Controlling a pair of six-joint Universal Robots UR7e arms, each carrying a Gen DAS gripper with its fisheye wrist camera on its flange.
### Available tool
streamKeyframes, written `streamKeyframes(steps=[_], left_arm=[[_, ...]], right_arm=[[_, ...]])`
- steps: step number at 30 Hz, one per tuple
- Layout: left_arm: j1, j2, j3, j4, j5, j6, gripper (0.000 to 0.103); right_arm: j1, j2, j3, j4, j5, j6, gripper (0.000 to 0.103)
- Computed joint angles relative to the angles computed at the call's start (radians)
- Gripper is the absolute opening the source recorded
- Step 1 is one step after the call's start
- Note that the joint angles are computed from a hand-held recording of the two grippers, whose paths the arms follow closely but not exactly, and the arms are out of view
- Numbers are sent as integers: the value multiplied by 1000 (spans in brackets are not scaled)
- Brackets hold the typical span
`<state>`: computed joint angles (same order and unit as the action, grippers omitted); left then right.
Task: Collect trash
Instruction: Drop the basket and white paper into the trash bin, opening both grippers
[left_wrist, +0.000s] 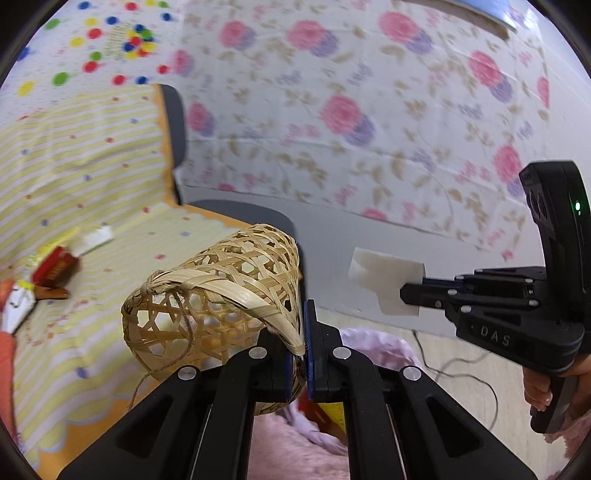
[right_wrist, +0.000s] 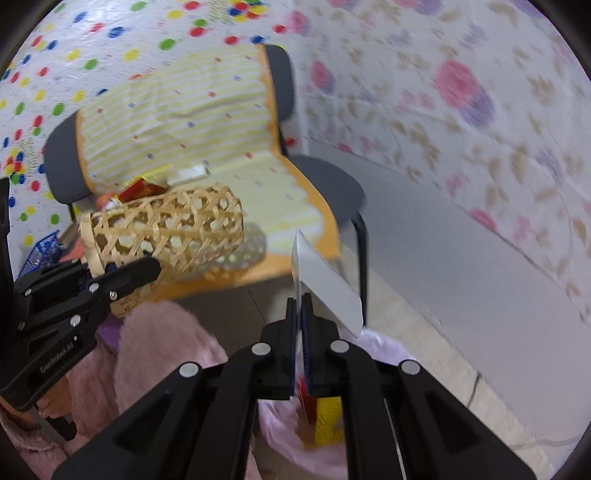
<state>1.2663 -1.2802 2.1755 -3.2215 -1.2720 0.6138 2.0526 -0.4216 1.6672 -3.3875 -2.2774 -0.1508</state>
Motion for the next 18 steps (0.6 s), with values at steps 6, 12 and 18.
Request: streamKeyframes(steps=[6, 12, 18], left_arm=[[-6, 43, -14, 81, -10, -5, 7], [-14, 110, -48, 134, 18, -8, 21], [-17, 138, -70, 149, 51, -27, 52]], right_arm=[[-41, -27, 88, 13, -23, 110, 4], [-90, -30, 115, -7, 2, 145, 9], [-125, -21, 107, 4, 16, 160, 37]])
